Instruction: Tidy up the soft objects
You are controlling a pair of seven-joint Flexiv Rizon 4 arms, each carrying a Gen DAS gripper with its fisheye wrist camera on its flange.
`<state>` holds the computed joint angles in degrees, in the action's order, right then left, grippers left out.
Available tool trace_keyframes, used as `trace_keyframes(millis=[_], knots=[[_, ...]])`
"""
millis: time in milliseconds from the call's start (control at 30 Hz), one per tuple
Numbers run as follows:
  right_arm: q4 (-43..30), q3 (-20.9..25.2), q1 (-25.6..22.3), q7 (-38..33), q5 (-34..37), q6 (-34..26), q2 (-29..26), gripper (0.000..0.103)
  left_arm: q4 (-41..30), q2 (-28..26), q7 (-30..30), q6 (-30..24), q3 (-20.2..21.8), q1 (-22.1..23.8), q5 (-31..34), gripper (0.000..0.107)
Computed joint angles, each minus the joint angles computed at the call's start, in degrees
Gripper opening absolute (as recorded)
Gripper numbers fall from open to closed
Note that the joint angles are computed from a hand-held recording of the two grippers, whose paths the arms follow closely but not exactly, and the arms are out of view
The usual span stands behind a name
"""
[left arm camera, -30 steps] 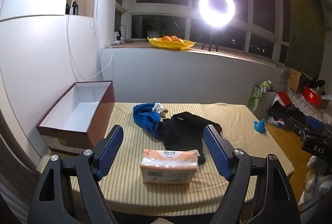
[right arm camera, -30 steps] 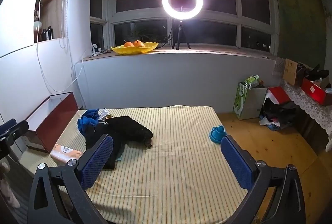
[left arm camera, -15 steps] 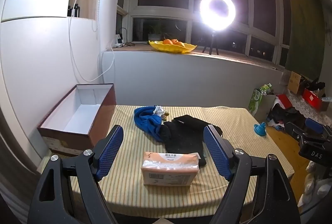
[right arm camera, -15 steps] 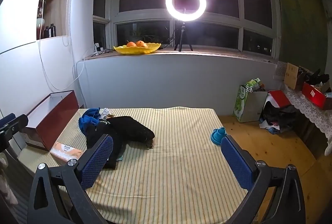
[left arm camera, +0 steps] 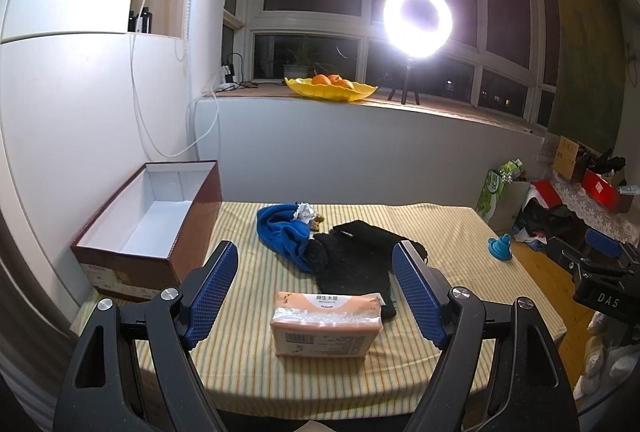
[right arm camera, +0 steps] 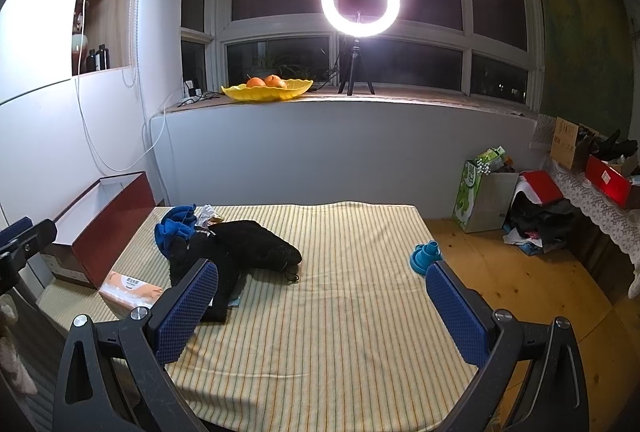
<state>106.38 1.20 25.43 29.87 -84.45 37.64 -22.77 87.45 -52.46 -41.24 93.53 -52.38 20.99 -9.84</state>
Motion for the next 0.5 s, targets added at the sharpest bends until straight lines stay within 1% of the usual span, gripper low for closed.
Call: trace_keyframes(millis=[500], knots=[[-0.2, -0.2, -0.2, -0.1, 0.8, 1.5, -0.5, 0.102, 0.2, -0.1, -0.1, 0.1, -0.1, 0.1, 0.4, 0.08]])
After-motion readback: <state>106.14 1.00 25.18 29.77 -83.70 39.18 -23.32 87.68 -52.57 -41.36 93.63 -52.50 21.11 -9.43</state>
